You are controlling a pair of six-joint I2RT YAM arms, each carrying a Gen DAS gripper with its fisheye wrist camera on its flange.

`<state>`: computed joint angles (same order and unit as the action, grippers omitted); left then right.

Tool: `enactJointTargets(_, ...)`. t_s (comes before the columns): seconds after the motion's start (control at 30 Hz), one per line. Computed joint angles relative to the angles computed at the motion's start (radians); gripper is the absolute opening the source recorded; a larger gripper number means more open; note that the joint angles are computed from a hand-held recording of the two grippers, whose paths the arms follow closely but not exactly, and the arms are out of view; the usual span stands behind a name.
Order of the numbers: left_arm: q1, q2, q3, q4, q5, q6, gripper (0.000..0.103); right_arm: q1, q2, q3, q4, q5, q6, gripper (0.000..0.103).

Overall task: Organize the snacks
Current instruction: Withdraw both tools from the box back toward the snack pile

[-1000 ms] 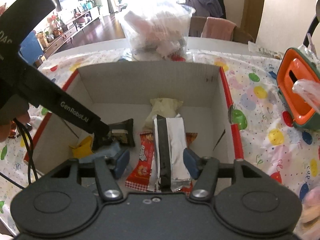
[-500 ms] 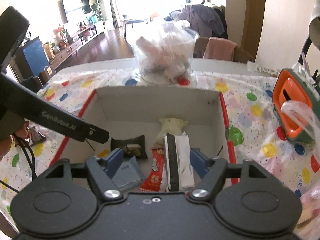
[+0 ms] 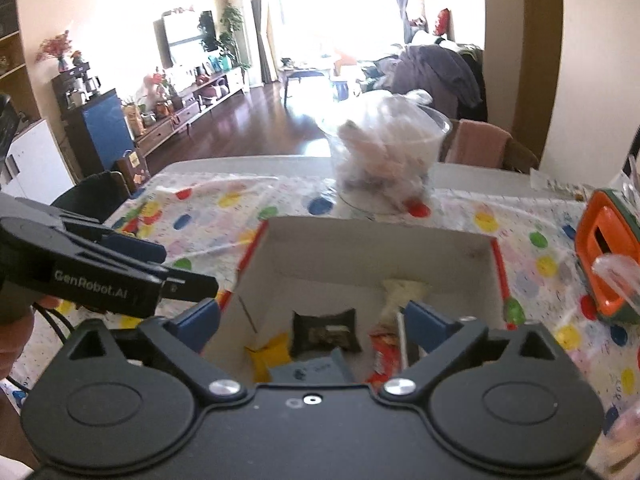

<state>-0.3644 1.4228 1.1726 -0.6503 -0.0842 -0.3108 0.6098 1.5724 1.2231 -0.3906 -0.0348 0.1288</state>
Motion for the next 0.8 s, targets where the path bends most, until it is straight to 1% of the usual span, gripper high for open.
enactJointTargets(0.1,0.037,-0.076,-0.064,0.013,0.001,0.028,0.076,0.041,0.012,0.015,0.017,0.013,0.018,0.103)
enactJointTargets(0.2,0.086,-0.144,-0.122,0.020,0.010,0.056,0.076,0.087,0.041,0.042,0.031,0.025,0.038,0.103)
enactJointTargets(0.27,0.130,-0.193,-0.163,0.026,0.018,0.078,0.080,0.117,0.059,0.058,0.044,0.042,0.048,0.103)
enactJointTargets(0.3,0.157,-0.218,-0.185,0.033,0.029,0.092,0.081,0.134,0.069,0.064,0.049,0.052,0.057,0.103)
enactJointTargets(0.4,0.247,-0.279,-0.234,0.038,0.074,0.140,0.082,0.178,0.109,0.100,0.058,0.062,0.088,0.103)
enactJointTargets(0.47,0.323,-0.313,-0.260,0.033,0.123,0.180,0.082,0.211,0.141,0.129,0.060,0.085,0.109,0.103)
enactJointTargets(0.53,0.403,-0.348,-0.285,0.023,0.168,0.235,0.082,0.243,0.171,0.158,0.055,0.112,0.126,0.103)
enactJointTargets(0.63,0.531,-0.374,-0.307,0.006,0.239,0.334,0.082,0.272,0.225,0.213,0.045,0.088,0.162,0.103)
enactJointTargets(0.73,0.679,-0.373,-0.315,-0.018,0.323,0.446,0.082,0.309,0.291,0.282,0.023,0.106,0.196,0.103)
enactJointTargets(0.8,0.763,-0.366,-0.316,-0.031,0.373,0.522,0.082,0.328,0.336,0.329,0.009,0.100,0.220,0.103)
